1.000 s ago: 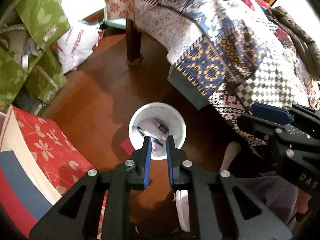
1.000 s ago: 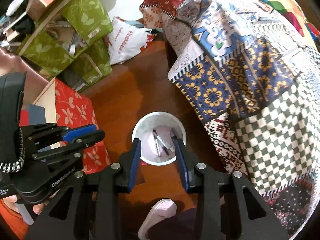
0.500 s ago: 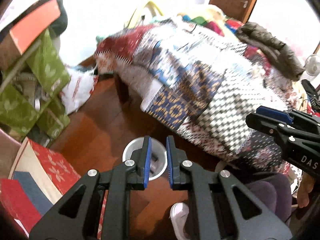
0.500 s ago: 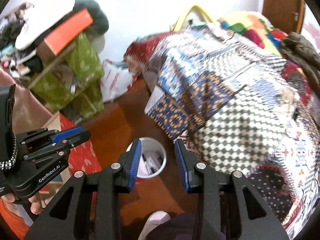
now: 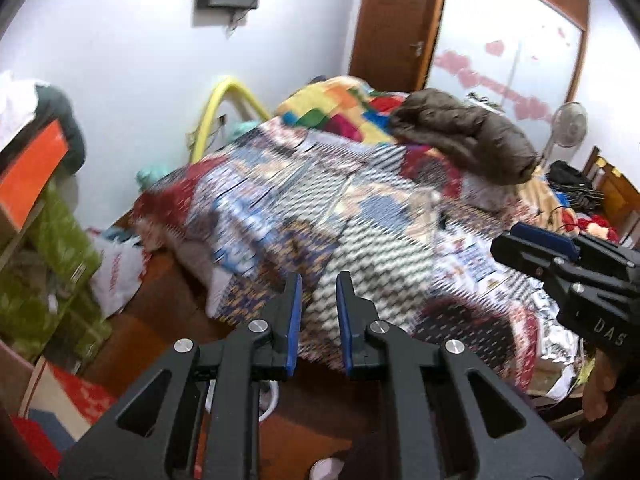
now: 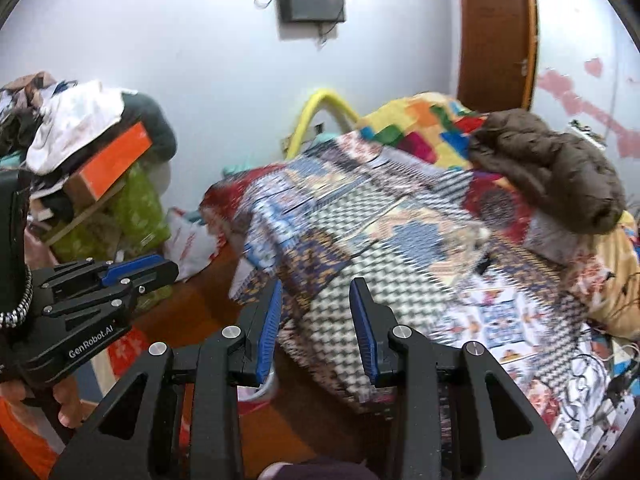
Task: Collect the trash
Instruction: 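Move both open grippers back toward the remaining items on the quilt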
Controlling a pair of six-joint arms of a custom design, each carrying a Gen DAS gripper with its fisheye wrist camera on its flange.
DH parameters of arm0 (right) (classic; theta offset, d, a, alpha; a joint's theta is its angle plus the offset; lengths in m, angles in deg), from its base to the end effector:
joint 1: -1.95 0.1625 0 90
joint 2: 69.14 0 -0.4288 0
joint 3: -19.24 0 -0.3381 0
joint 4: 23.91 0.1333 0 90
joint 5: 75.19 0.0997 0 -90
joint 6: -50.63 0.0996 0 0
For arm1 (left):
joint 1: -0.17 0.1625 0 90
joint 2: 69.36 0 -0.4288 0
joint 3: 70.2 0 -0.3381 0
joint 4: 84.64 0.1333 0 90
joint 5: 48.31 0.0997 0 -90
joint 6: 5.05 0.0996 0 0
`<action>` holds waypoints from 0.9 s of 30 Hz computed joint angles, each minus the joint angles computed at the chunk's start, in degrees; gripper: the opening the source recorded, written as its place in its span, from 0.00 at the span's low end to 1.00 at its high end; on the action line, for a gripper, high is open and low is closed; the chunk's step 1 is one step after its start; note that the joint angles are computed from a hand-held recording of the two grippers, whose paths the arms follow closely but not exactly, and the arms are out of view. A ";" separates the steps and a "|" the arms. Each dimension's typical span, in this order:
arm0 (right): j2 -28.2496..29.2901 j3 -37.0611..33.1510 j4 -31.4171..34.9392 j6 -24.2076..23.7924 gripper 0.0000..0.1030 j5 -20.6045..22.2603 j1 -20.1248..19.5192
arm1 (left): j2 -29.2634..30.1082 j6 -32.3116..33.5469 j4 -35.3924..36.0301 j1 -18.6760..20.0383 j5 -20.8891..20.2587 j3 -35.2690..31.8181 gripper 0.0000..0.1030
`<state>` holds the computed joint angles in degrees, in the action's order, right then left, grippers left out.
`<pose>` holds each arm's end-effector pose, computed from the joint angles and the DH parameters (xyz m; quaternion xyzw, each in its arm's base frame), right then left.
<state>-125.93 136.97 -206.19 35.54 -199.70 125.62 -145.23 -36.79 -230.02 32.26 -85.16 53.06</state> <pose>0.3561 -0.3959 0.2075 0.3066 -0.8706 0.3007 0.2402 -0.2601 -0.4145 0.2842 0.1716 0.8761 -0.3588 0.2726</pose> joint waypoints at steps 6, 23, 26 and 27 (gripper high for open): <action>-3.77 1.98 -4.95 -2.94 0.31 -2.80 -1.97 | 7.90 7.96 -9.59 0.17 -1.91 -4.37 0.35; -6.38 0.79 -11.31 -6.30 0.41 -7.85 -15.07 | 28.58 22.34 -17.32 8.48 -12.17 -22.71 0.60; -5.55 -0.49 -9.16 -4.98 0.41 -6.65 -18.21 | 32.38 23.87 -16.43 10.72 -13.71 -26.48 0.60; -5.32 -0.96 -7.90 -4.10 0.41 -5.88 -19.36 | 33.41 24.15 -16.11 11.28 -13.97 -27.51 0.60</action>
<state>-131.26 136.00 -214.09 31.44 -205.58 106.26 -111.82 -12.64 -246.12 43.55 -99.13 25.54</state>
